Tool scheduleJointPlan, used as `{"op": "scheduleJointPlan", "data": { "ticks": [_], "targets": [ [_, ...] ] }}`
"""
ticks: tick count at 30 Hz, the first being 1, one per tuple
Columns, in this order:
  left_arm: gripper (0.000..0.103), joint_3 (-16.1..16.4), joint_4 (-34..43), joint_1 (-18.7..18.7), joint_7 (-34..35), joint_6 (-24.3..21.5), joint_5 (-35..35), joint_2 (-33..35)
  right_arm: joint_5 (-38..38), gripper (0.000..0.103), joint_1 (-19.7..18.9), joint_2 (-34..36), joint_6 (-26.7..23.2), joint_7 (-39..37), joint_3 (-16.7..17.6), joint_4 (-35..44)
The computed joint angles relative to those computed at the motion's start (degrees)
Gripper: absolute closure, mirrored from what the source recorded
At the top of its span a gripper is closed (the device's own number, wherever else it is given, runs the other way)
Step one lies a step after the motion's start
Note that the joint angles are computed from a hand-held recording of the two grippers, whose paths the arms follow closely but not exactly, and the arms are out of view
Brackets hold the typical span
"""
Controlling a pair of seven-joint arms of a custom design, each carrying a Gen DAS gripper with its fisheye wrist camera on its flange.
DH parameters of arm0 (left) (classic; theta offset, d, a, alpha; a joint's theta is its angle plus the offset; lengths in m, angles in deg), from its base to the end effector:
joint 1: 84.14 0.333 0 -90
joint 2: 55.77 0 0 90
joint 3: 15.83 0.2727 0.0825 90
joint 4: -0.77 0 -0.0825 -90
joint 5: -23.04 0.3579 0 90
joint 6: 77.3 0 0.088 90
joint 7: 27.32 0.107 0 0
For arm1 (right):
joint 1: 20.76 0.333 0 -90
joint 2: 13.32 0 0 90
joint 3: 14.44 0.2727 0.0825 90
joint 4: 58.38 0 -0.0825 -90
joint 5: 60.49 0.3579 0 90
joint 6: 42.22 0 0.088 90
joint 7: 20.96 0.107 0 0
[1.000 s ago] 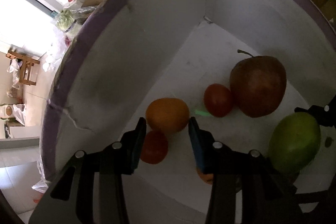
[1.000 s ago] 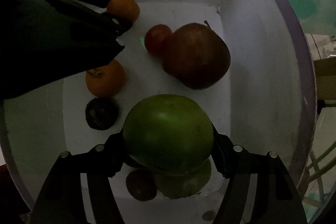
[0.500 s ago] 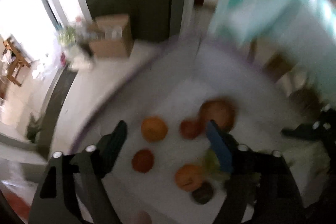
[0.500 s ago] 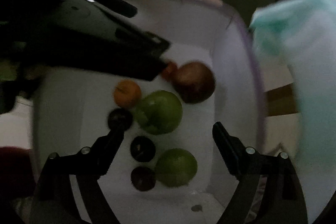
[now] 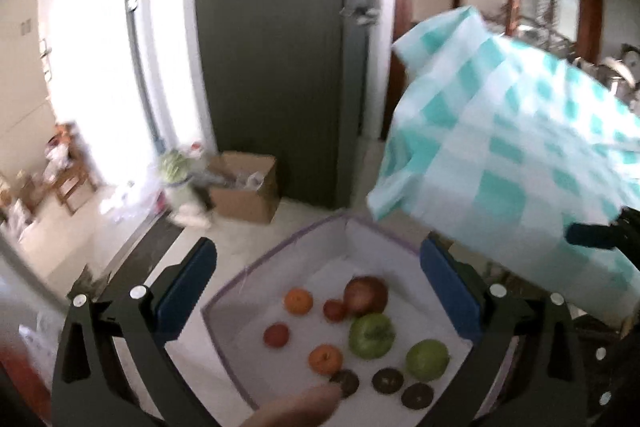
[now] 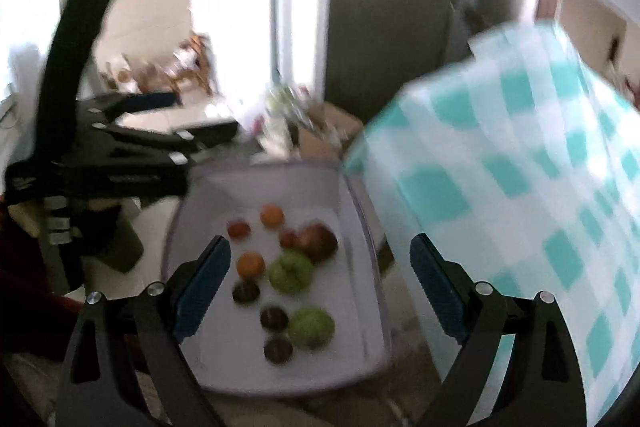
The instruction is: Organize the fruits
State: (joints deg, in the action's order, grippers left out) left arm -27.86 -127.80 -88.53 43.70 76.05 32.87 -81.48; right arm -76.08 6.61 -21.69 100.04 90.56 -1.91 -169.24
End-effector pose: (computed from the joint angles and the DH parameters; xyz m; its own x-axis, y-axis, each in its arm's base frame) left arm 0.4398 -0.1514 0.6090 -0.0945 -0.9955 -0.0012 -0.6240 0.0602 -0.7791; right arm 0.4139 0.3565 0.5898 0.4490 -0.8920 0.0514 -0.6493 -0.3653 -0.6670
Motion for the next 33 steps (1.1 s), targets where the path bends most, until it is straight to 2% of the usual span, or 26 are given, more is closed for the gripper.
{"op": "scheduleJointPlan", "data": {
  "ticks": [6, 9, 11, 20, 25, 33],
  "targets": [
    [0.001, -3.68, 2.31, 1.89, -4.71, -10.83, 6.77, 4.38, 2.82, 0.015, 0.38, 5.35, -9.73, -0.09, -0.67, 3.94],
    [0.001, -2.57, 1.75, 0.27, -4.98, -12.94, 6.57, 5.49, 2.28, 0.015, 0.82, 7.52, -13.44, 2.49, -1.07, 5.34],
    [0.001, -1.00, 1.33, -1.07, -3.82, -13.61, 4.13, 6.39, 3.39, 0.015, 1.09, 9.21, -15.74, 2.64, -1.46, 6.75],
    [0.001, 0.78, -1.12, -2.01, -3.41, -12.87, 0.54, 8.63, 1.73, 0.015, 5.05, 17.82, -23.17, -2.69, -1.45, 14.37],
    [0.001, 1.10, -1.67, -1.94, -3.22, -12.04, -0.54, 8.97, 0.62, 0.015, 6.73, 18.30, -23.00, -4.51, -1.75, 14.49],
    [0.001, 1.32, -1.44, -2.00, -2.15, -12.62, -1.86, 9.60, 1.72, 0.015, 6.48, 17.34, -22.23, -4.23, -2.16, 13.66]
  ]
}}
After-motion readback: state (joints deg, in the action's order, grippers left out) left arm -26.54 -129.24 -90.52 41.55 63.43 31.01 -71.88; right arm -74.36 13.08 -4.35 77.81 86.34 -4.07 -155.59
